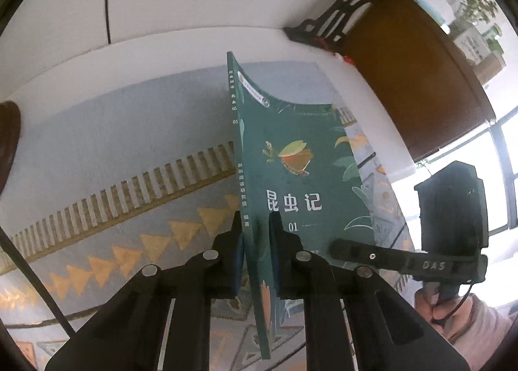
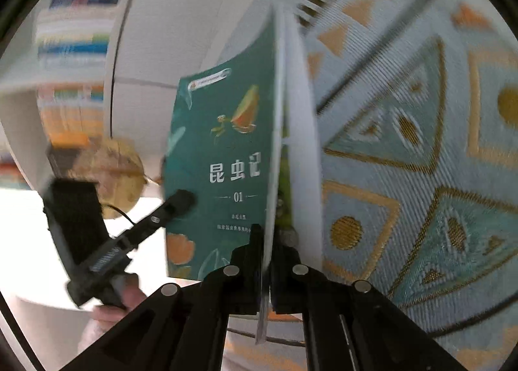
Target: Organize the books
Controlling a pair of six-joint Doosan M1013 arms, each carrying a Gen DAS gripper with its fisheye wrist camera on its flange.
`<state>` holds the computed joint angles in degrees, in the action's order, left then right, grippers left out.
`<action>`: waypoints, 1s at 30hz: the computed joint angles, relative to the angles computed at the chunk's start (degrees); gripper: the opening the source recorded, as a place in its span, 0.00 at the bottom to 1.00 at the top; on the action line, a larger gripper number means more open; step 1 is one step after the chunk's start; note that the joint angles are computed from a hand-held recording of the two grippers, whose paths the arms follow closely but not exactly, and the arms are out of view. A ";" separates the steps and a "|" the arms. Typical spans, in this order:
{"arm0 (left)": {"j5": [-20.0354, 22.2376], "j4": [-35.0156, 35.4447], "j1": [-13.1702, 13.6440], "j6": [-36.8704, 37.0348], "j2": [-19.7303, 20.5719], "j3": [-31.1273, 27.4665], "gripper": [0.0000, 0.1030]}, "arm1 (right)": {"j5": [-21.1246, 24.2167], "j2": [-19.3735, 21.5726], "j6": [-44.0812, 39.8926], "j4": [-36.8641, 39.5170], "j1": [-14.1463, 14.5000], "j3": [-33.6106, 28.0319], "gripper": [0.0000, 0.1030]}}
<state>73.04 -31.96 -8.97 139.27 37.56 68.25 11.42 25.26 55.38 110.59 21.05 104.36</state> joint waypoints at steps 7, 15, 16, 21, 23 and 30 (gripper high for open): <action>1.38 -1.52 0.86 0.65 -1.44 1.51 0.10 | -1.02 -2.04 -5.19 3.28 0.53 1.21 0.03; -0.08 -3.82 1.85 2.54 -4.63 4.94 0.10 | -4.36 -3.98 7.76 -12.94 2.06 0.29 0.04; -0.06 -4.18 2.01 2.65 -4.94 5.10 0.10 | -4.63 -4.27 8.99 -14.44 2.28 0.16 0.04; -0.71 -5.65 2.87 3.67 -6.83 5.93 0.10 | -5.96 -5.52 10.14 -17.03 3.29 -0.15 0.04; -0.91 -6.83 3.34 3.81 -7.52 6.19 0.10 | -6.70 -6.13 9.69 -17.35 3.85 -0.36 0.04; -1.44 -8.97 4.91 5.91 -10.22 8.22 0.10 | -8.45 -7.51 -3.31 -5.49 5.61 -0.66 0.05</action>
